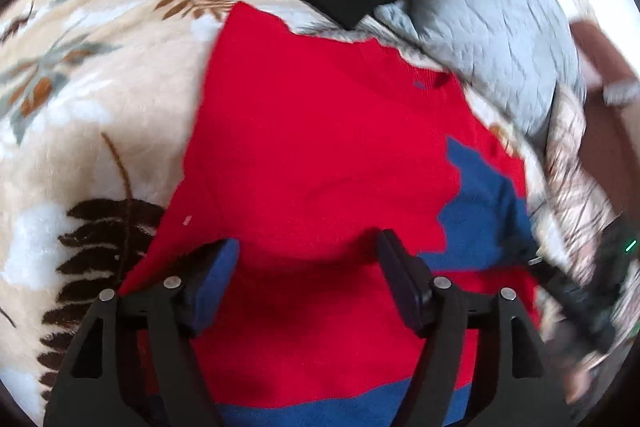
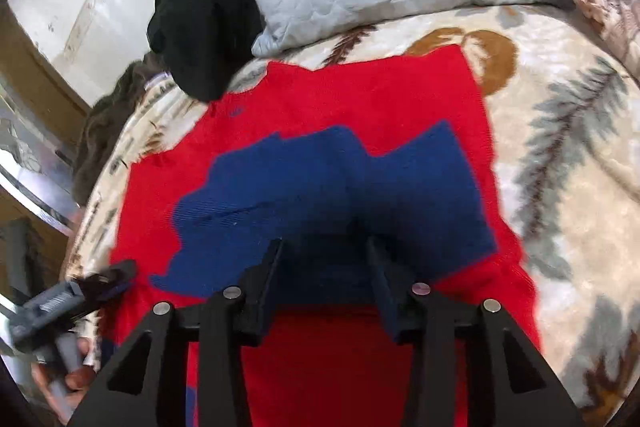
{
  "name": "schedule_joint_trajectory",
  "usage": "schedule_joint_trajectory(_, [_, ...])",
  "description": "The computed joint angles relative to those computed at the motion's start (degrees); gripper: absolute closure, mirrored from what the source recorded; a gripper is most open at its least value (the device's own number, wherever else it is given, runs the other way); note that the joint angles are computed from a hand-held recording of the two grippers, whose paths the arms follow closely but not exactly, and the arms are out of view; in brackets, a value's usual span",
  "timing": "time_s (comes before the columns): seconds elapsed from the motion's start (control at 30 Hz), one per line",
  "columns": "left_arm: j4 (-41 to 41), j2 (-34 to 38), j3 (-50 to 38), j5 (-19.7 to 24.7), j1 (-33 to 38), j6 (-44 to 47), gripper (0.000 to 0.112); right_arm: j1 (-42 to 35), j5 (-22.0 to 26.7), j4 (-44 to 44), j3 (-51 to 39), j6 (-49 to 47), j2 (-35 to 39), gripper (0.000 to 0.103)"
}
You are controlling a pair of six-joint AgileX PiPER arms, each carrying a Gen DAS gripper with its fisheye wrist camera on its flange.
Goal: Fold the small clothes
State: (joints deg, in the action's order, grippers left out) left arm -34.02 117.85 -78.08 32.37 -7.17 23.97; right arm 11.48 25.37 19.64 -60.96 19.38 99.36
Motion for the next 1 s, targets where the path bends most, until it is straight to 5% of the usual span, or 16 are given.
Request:
schedule_joint_trajectory(0.1, [4.2,-1.5,1.56,0.45,-1.26,-1.92,0.04,-2.74,4.97,7.26,2.34,-3.44,-3.28,0.054])
schedule_joint_trajectory(0.17, [0.52,-2.69,2.08,6.75,0.95,-0.13,0.04,-3.81,10.38,8.07,3.42,-4.69,-3.96,0.05])
schedule_joint_trajectory(0.3, [-4.45,-6.26,5.36,17.8,6.17,5.38,0.04,-2.91,13.45,6.57,8.16,-3.81,-10.27,0.05])
schedule_joint_trajectory(0.6, [0.18,-18.67,19.81,27.19,19.42,11.98,0.04,-2.61,19.56,8.24,21.01,-1.42,-29.28,0.05])
schedule_joint_trajectory(0.83, [3.3,-26.48,31.96,27.26,22.63,15.97,0.04,-0.76,25.77,-0.61,27.98,9.25,-45.42,0.045])
schedule_joint_trajectory(1.0, [2.01,-26.05,38.03,28.39,26.29,20.29,0.04,-3.99,29.19,8.48,34.91,0.28,-52.46,0.045])
